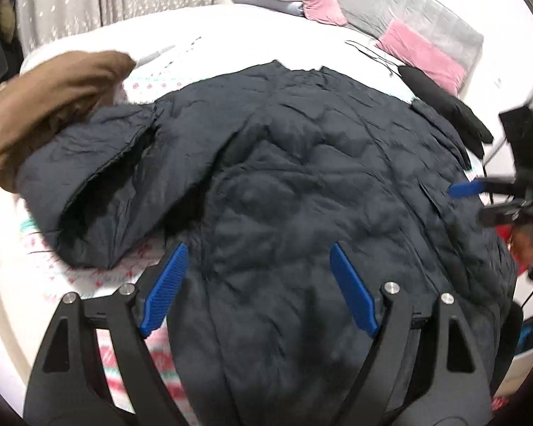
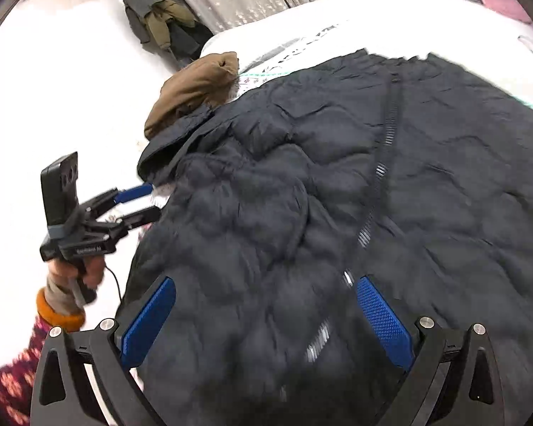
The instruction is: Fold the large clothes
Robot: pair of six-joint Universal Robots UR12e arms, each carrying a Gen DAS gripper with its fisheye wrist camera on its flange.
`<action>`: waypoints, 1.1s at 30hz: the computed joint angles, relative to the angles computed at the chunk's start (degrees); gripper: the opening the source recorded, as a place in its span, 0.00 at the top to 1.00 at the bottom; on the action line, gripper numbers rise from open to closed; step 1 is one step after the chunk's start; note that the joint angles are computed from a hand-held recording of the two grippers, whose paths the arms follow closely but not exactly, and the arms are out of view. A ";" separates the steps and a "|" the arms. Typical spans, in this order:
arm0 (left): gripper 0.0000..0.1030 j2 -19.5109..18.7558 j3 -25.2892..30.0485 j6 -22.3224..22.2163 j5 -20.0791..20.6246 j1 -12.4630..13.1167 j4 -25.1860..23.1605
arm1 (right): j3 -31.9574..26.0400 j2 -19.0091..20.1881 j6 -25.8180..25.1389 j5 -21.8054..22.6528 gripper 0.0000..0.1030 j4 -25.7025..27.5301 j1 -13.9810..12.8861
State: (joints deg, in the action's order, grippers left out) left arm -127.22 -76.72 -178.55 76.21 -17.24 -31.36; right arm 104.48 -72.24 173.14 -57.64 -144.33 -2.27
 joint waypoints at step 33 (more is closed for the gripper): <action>0.44 8.30 -10.53 7.29 6.89 -0.34 2.65 | 1.82 0.65 -6.93 -1.37 0.46 4.37 2.12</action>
